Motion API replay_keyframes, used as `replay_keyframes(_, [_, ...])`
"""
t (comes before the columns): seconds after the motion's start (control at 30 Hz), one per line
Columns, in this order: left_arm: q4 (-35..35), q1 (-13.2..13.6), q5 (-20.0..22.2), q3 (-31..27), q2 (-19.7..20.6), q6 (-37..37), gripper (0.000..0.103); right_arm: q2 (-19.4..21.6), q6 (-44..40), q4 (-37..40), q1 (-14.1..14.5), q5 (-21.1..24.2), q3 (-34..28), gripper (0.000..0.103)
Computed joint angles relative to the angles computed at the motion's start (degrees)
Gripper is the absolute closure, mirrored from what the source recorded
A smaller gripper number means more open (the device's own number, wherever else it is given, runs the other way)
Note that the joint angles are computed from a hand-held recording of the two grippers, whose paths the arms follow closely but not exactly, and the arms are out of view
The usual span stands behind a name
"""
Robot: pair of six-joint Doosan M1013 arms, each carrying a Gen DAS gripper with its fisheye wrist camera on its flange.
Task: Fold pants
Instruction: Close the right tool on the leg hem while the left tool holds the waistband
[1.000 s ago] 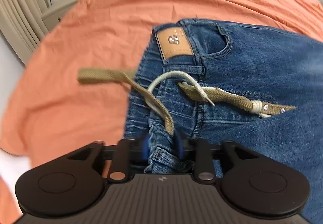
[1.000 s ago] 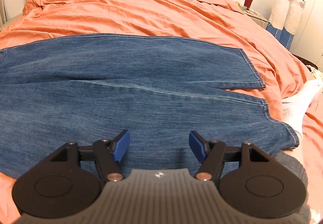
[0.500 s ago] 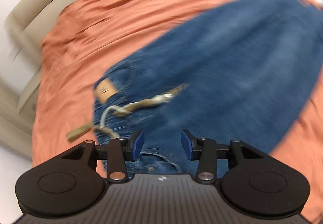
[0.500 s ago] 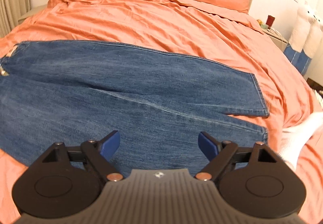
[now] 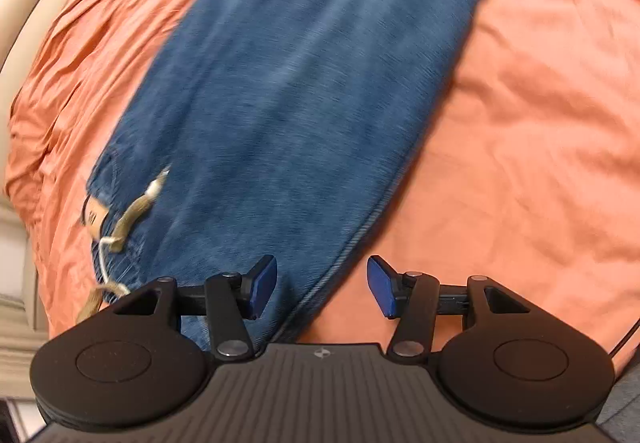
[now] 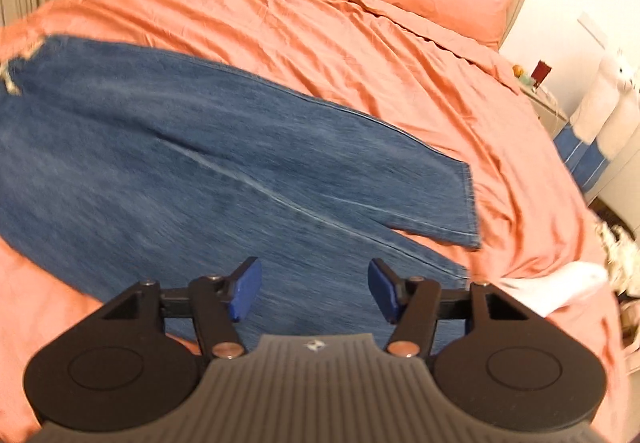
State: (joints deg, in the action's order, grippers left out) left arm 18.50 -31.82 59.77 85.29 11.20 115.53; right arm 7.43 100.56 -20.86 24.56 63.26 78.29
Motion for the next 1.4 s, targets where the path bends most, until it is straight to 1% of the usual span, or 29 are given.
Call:
replay_keyframes(0.03, [0.9, -0.3, -0.1, 0.3, 0.1, -0.3, 0.042, -0.1, -1.5, 0.3, -0.3, 1.1, -0.1, 0.048])
replay_keyframes(0.1, [3.7, -1.1, -0.9, 0.9, 0.4, -3.3, 0.043, -0.5, -4.8, 1.1, -1.0, 2.8, -0.1, 0.052])
replay_keyframes(0.17, [5.0, -1.4, -1.8, 1.4, 0.3, -5.5, 0.068, -1.0, -8.8, 1.1, -1.5, 4.4, 0.2, 0.057])
replay_keyframes(0.2, [6.2, -1.6, -1.9, 1.4, 0.3, -7.1, 0.074, -1.3, -10.5, 0.7, -1.7, 5.2, 0.5, 0.059])
replay_keyframes(0.27, [6.4, -1.6, -2.8, 1.3, 0.2, -9.3, 0.092, -1.8, -13.3, -0.6, -2.2, 6.8, 0.9, 0.063])
replay_keyframes(0.33, [6.2, -1.3, -4.0, 0.8, 0.0, -13.4, 0.096, -2.2, -16.0, -1.5, -2.8, 8.5, 1.2, 0.066])
replay_keyframes(0.4, [5.5, -0.6, -5.6, 0.0, -0.2, -18.6, 0.097, -2.5, -19.6, -1.8, -3.6, 9.5, 1.7, 0.067])
replay_keyframes(0.47, [5.0, -0.2, -5.8, -1.0, -0.2, -21.9, 0.097, -2.6, -23.4, -2.4, -4.1, 10.4, 2.3, 0.067])
replay_keyframes(0.57, [4.6, -0.2, -4.7, -2.4, 0.4, -23.8, 0.098, -2.8, -28.8, -2.8, -4.8, 10.4, 3.7, 0.068])
replay_keyframes(0.63, [3.9, -0.1, -3.0, -3.7, 1.1, -26.4, 0.098, -2.5, -31.5, -2.9, -5.1, 10.2, 4.2, 0.068])
replay_keyframes(0.73, [4.6, -0.3, -2.8, -4.4, 1.4, -29.4, 0.098, -1.8, -35.6, -2.7, -5.6, 9.8, 4.6, 0.070])
replay_keyframes(0.77, [4.8, -0.3, -2.7, -4.6, 1.5, -29.9, 0.098, -1.6, -36.7, -2.7, -5.7, 9.6, 4.7, 0.072])
replay_keyframes(0.87, [5.4, -0.4, -2.1, -4.7, 1.5, -31.4, 0.098, -0.7, -40.1, -3.4, -5.9, 8.7, 5.0, 0.072])
replay_keyframes(0.93, [5.8, -0.6, -1.6, -5.0, 1.7, -31.8, 0.098, 0.2, -43.2, -4.1, -5.9, 9.1, 4.9, 0.072])
replay_keyframes(1.0, [6.2, -0.7, -1.3, -5.1, 1.8, -32.2, 0.098, 0.8, -46.1, -4.0, -6.0, 9.0, 4.8, 0.077])
replay_keyframes(1.07, [6.5, -0.8, -1.3, -5.2, 2.0, -32.5, 0.098, 1.2, -48.7, -5.1, -5.6, 9.1, 5.1, 0.079])
replay_keyframes(1.1, [6.6, -0.7, -1.3, -5.2, 2.1, -32.8, 0.098, 1.4, -49.9, -5.5, -5.4, 9.2, 5.2, 0.085])
replay_keyframes(1.17, [6.4, -0.6, -1.2, -5.3, 2.2, -33.0, 0.098, 1.7, -51.2, -5.6, -5.1, 9.7, 5.2, 0.089])
replay_keyframes(1.3, [6.4, -0.5, -1.8, -5.2, 2.1, -33.8, 0.098, 1.3, -50.4, -6.7, -4.7, 8.6, 5.8, 0.103])
replay_keyframes(1.4, [6.6, -0.4, -3.3, -4.8, 1.6, -35.7, 0.099, 0.5, -48.4, -7.5, -4.7, 6.9, 6.4, 0.103])
